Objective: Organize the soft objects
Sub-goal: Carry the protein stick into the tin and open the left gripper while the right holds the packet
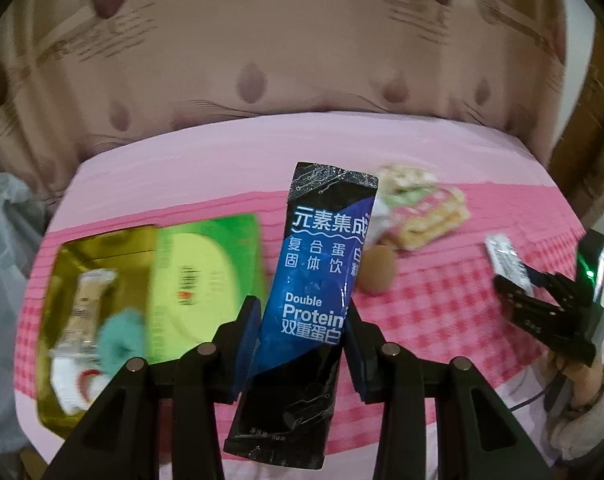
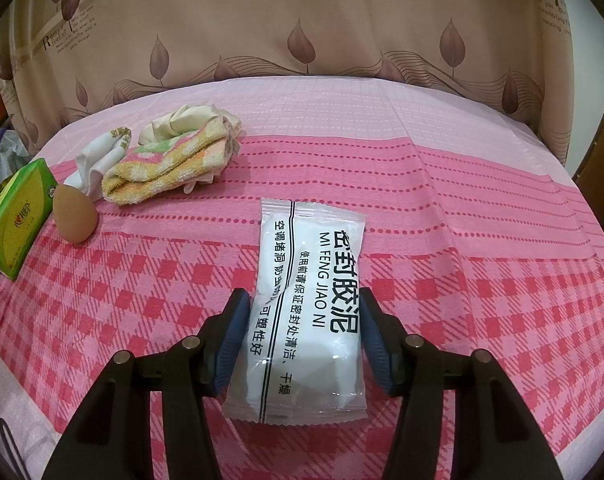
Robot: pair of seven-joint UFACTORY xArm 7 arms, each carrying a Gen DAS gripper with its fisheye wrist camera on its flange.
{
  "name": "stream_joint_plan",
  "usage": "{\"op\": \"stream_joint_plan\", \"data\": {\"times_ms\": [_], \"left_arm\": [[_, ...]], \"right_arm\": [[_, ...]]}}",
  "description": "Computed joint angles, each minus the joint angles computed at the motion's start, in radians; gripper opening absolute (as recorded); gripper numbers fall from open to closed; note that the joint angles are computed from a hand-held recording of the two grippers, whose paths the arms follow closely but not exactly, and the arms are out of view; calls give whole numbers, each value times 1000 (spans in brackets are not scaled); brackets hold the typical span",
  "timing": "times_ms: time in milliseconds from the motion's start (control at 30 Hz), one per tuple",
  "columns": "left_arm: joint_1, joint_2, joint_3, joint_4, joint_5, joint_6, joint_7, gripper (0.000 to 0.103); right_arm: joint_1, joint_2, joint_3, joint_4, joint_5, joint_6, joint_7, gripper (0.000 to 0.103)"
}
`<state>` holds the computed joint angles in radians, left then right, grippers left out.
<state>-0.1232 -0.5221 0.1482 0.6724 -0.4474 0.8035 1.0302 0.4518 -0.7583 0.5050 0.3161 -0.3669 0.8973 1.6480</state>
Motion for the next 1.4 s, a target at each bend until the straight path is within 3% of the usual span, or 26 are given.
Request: {"op": "stream_joint_plan", "data": {"times_ms": [367, 833, 1400], "left_arm": [[117, 224, 50, 209, -4, -72, 18, 40], [288, 514, -15, 434, 47, -142, -12, 40], [347, 643, -74, 464, 176, -233, -101, 43]], "right_arm": [[-1, 3, -4, 0, -4, 0, -4, 52], [1, 7, -2, 1, -4, 4, -2, 52], [6, 5, -5, 0, -4, 12, -4, 52]]}}
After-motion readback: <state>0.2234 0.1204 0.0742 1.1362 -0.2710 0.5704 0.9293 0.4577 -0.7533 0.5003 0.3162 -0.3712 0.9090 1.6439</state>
